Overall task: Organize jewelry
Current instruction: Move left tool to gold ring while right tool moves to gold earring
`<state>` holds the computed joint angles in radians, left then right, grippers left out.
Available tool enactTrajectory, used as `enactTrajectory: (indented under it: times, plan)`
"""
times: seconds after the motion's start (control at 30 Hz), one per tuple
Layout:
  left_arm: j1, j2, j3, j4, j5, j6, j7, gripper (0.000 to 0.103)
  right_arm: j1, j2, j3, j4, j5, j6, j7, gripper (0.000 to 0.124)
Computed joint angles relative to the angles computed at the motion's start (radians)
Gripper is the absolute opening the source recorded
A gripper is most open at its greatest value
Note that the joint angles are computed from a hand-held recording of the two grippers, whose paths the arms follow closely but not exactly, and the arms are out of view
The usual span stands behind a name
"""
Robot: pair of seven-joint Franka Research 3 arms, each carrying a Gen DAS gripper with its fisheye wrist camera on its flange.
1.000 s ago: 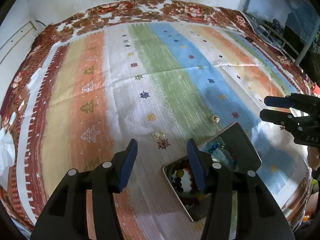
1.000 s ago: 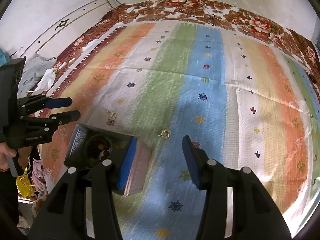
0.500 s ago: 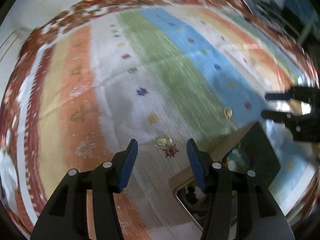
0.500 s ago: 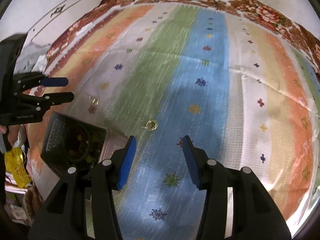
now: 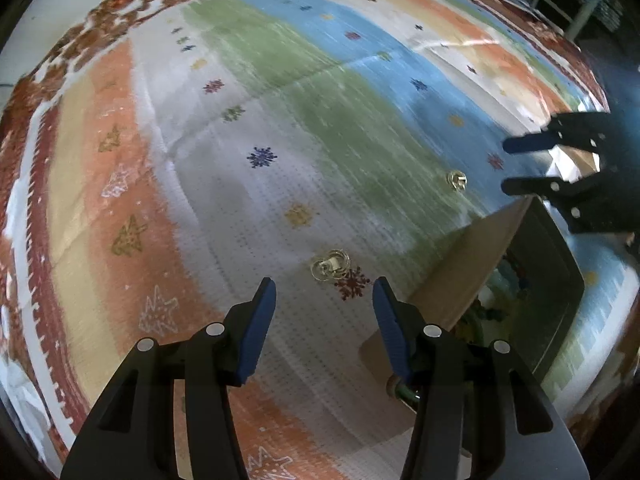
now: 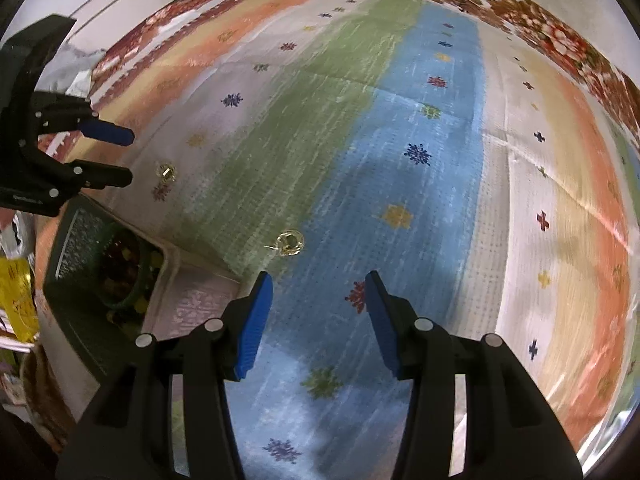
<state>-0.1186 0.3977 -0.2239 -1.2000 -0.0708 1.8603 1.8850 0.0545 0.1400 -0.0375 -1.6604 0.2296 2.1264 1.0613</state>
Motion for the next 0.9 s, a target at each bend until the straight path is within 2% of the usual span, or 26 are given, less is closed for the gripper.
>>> enactTrajectory:
  times: [0.13,0.23,0.43,0.5,0.67,0.9]
  plan:
    - [0.003,0.044,-0.008,0.073,-0.009,-0.064,0.046,0.050,-0.003,0.026,0.001,0.028,0.005,-0.012,-0.032,0.049]
    - [-0.006,0.087,-0.008,0.146,0.015,-0.123,0.097,0.050,0.004,0.033,0.003,0.023,-0.023,0.022,-0.055,0.045]
    - [0.002,0.161,-0.032,0.273,-0.011,-0.216,0.292,0.050,-0.014,0.081,0.008,0.092,0.028,-0.064,-0.137,0.045]
    - [-0.001,0.165,-0.030,0.282,-0.008,-0.227,0.343,0.050,-0.010,0.086,0.007,0.096,0.017,-0.063,-0.150,0.045]
    - [-0.016,0.234,-0.022,0.397,-0.010,-0.287,0.366,0.050,-0.009,0.082,0.016,0.085,0.032,-0.060,-0.220,0.045]
    - [-0.030,0.276,-0.023,0.447,-0.013,-0.315,0.416,0.050,-0.007,0.116,0.018,0.116,0.055,-0.084,-0.250,0.045]
